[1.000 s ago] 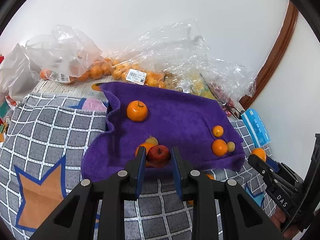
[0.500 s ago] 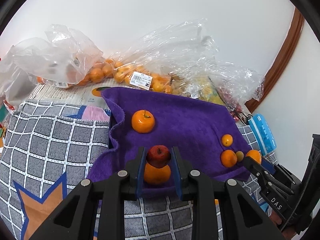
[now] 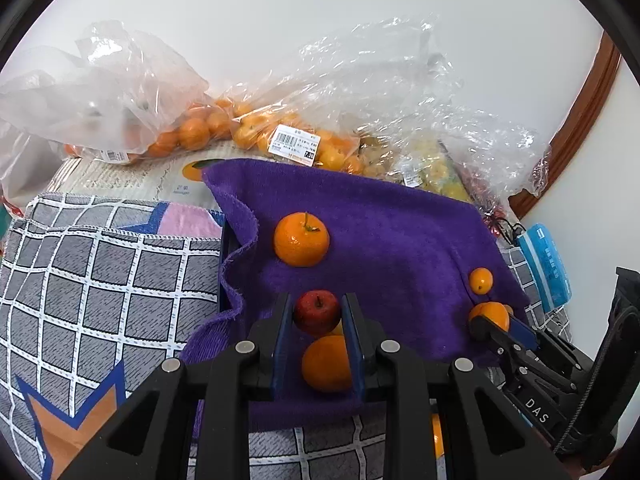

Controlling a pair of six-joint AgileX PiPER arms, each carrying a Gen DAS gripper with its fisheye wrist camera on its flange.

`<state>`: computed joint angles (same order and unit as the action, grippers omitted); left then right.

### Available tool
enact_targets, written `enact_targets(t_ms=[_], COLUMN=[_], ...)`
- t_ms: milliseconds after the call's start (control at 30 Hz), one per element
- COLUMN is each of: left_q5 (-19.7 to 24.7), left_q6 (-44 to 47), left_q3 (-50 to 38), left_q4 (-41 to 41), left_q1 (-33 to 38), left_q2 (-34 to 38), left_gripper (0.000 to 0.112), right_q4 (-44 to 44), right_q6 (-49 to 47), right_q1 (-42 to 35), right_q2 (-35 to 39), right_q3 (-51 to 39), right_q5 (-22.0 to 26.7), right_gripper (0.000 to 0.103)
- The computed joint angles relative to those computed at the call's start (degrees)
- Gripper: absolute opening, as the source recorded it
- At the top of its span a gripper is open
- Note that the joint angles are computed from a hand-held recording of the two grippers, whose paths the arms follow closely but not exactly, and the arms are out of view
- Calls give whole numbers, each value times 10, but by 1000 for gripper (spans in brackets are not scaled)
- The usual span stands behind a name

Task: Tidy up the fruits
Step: 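Carry the held apple and orange over the purple towel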

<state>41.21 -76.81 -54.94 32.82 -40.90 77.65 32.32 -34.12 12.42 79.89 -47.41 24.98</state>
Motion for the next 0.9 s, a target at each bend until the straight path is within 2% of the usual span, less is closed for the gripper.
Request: enact_targets(t_ms=[500,900], left_q5=[-37,-43], left_q6=[25,29], left_q3=[18,18], left_q4=[-32,-37], left_q1=[36,35], left_q2=[16,23], left_gripper=[24,24], right_q4=[2,-10], right_q6=[-10,-2], right_q1=[16,16], right_q2=[44,49], right_q3=[-7,-8], right_q5=[-12,-10], right_gripper=[33,33])
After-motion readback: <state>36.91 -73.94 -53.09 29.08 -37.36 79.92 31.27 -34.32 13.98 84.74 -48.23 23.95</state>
